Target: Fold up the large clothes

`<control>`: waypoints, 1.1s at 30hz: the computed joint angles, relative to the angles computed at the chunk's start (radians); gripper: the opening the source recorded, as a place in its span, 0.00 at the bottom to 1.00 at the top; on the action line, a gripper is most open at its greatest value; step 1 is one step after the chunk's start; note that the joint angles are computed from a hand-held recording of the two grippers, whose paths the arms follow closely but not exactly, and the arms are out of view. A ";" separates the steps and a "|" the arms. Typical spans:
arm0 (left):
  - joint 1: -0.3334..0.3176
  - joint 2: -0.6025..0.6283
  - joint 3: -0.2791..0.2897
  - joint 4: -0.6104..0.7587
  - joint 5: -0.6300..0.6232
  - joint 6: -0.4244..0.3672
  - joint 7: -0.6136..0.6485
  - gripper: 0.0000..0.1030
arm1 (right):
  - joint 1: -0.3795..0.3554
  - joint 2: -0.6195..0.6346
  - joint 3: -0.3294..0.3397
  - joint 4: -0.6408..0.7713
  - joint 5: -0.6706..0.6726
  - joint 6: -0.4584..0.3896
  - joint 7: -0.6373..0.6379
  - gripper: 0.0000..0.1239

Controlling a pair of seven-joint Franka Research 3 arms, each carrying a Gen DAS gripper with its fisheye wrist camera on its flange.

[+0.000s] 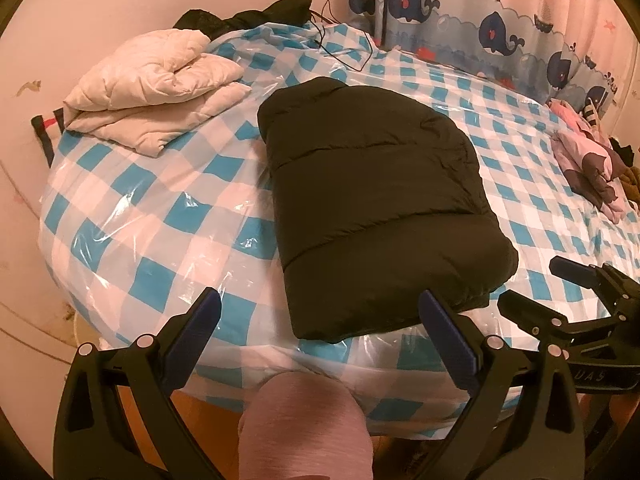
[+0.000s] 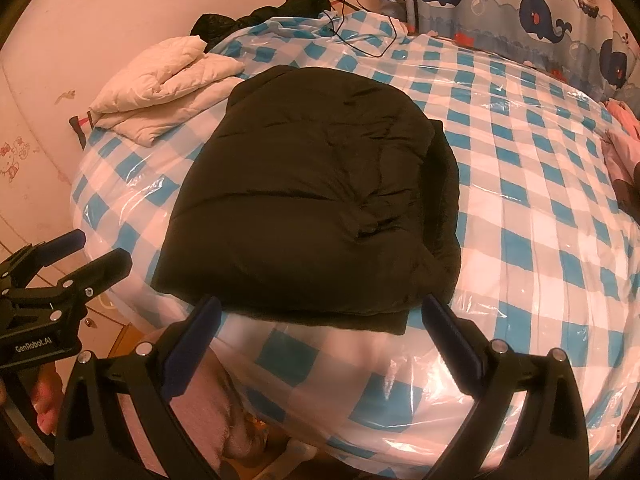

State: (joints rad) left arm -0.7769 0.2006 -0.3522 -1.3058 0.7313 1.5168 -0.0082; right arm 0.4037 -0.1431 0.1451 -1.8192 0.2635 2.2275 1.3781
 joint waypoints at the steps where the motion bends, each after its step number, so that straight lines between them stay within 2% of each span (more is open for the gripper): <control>1: 0.000 0.000 0.000 0.002 -0.002 0.000 -0.002 0.92 | 0.001 0.000 0.002 0.000 0.000 0.001 0.005 0.78; 33: 0.010 0.000 0.000 -0.009 -0.010 0.002 0.009 0.92 | 0.006 0.005 0.003 0.008 -0.005 0.001 0.011 0.78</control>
